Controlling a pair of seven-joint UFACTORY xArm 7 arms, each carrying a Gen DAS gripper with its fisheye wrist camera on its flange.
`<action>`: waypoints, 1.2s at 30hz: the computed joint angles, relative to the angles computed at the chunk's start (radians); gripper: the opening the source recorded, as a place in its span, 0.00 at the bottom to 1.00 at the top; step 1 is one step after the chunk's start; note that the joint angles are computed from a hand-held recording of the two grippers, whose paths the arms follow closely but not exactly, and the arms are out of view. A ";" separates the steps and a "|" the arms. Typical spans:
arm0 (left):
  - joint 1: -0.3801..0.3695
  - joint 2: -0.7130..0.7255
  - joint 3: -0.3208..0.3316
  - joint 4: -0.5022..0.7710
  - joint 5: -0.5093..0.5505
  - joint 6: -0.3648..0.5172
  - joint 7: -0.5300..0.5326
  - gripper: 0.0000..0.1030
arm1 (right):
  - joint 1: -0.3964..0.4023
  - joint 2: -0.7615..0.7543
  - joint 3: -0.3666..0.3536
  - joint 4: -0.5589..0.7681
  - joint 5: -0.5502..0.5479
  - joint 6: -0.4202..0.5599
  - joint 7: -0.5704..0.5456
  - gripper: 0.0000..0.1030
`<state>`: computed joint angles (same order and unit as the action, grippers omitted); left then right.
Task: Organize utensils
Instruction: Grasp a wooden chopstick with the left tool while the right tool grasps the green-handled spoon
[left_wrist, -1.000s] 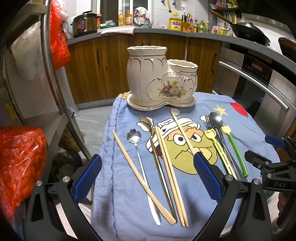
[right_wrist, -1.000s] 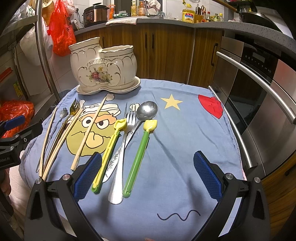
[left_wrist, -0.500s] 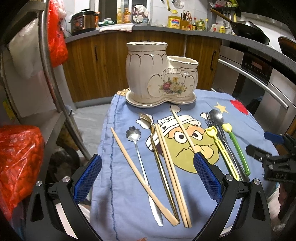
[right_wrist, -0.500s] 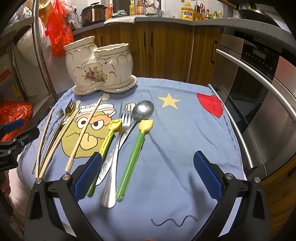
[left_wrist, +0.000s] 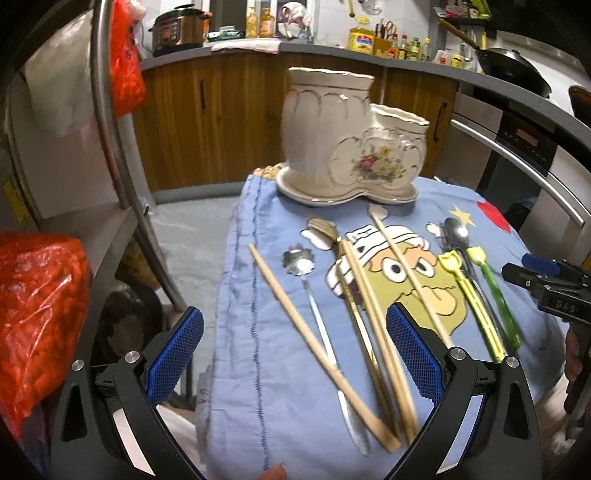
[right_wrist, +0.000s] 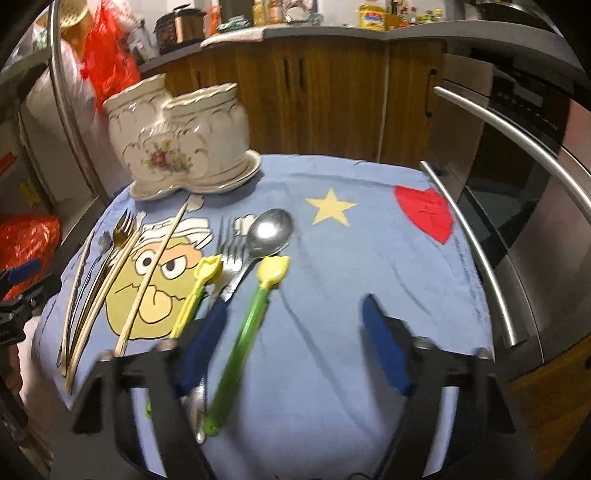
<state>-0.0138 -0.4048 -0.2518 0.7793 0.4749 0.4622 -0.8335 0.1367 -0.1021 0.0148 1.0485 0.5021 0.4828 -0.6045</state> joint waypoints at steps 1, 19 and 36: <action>0.004 -0.002 0.000 -0.002 0.004 0.003 -0.001 0.95 | 0.000 0.005 0.003 0.006 -0.014 0.013 0.012 0.51; -0.031 0.043 0.101 0.003 -0.199 -0.047 0.185 0.57 | 0.005 0.058 0.042 0.043 -0.130 0.049 0.070 0.15; -0.044 0.100 0.060 0.055 -0.138 0.038 0.126 0.15 | -0.007 0.045 0.024 0.053 -0.040 0.126 0.019 0.12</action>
